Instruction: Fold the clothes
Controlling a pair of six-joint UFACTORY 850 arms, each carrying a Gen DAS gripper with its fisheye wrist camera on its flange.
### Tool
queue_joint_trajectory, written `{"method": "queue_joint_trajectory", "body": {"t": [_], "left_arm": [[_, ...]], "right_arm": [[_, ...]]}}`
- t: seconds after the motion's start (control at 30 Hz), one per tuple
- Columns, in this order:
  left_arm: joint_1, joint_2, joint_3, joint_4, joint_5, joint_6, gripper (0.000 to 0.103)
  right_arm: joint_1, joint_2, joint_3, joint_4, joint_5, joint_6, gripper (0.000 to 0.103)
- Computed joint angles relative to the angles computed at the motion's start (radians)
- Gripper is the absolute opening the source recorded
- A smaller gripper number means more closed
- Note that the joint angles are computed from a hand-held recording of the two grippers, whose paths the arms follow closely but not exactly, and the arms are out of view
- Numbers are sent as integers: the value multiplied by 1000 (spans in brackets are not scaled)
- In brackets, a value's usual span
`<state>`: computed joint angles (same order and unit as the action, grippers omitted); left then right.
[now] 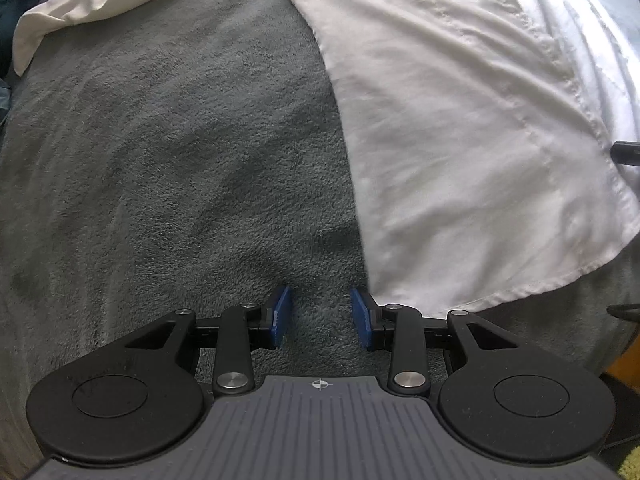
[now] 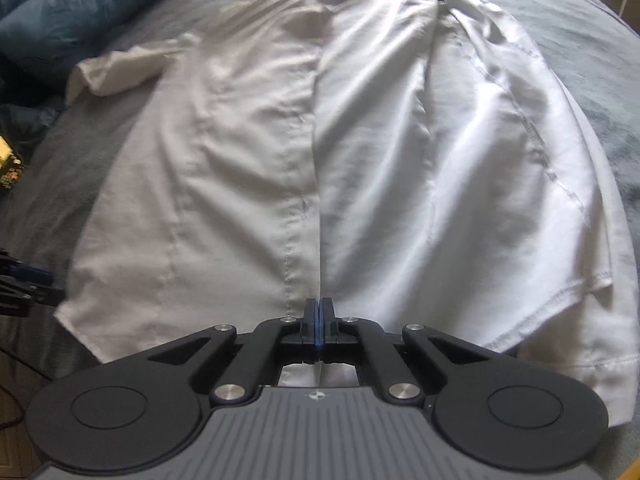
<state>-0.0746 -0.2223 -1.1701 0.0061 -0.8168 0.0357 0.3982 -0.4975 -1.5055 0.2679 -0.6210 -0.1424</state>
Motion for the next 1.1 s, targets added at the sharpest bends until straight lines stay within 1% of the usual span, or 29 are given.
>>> {"method": "queue_joint_trajectory", "body": {"t": [0.03, 0.1, 0.17, 0.2, 0.23, 0.3, 0.37, 0.43, 0.47, 0.5, 0.6, 0.67, 0.7, 0.77, 0.83, 0.87, 0.93, 0.97, 1.03, 1.1], "left_arm": [[-1, -4, -4, -1, -4, 5, 34], [-1, -12, -16, -2, -18, 10, 34], [-2, -19, -31, 4, -32, 5, 34], [-4, -21, -39, 15, -37, -4, 34], [-7, -22, -49, 34, -42, -23, 34], [-12, -26, -71, 71, -52, -63, 34], [-12, -37, -107, 109, -66, -116, 34], [-20, -60, -156, 139, -79, -173, 34], [-26, -79, -183, 151, -75, -194, 34], [-33, -94, -205, 164, -68, -217, 34], [-72, -124, -250, 178, -43, -291, 34], [-93, -160, -299, 149, -18, -316, 34], [-103, -182, -327, 137, -5, -319, 34], [-125, -226, -380, 116, 28, -314, 34], [-150, -283, -448, 60, 54, -290, 34], [-165, -309, -484, 13, 51, -269, 34], [-196, -358, -549, -94, 45, -205, 34], [-219, -381, -578, -122, 43, -174, 34], [-257, -433, -640, -189, 38, -81, 34], [-285, -479, -701, -269, 29, 27, 34]], "right_arm": [[0, -4, -1, -13, -1, 24, 1], [-11, -16, -13, 22, -26, 37, 2], [-21, -13, -14, 69, -31, 42, 5], [-27, -5, -7, 97, -23, 32, 8], [-34, 12, 9, 126, -5, 26, 14], [-52, 54, 51, 192, 36, 15, 22], [-75, 88, 80, 224, 53, 34, 24], [-103, 111, 92, 209, 52, 78, 29], [-118, 122, 99, 179, 54, 113, 31], [-135, 134, 106, 136, 59, 147, 35], [-185, 163, 125, -1, 73, 243, 40], [-214, 168, 133, -130, 62, 337, 40], [-231, 167, 137, -160, 53, 354, 41], [-268, 152, 137, -153, 39, 333, 43], [-301, 135, 140, -74, 38, 251, 50], [-318, 123, 140, 13, 25, 174, 51], [-345, 91, 123, 135, -35, 65, 50], [-345, 86, 125, 141, -37, 39, 47], [-340, 84, 120, 92, -33, 42, 15], [-337, 91, 116, 21, -20, 64, 5]]}}
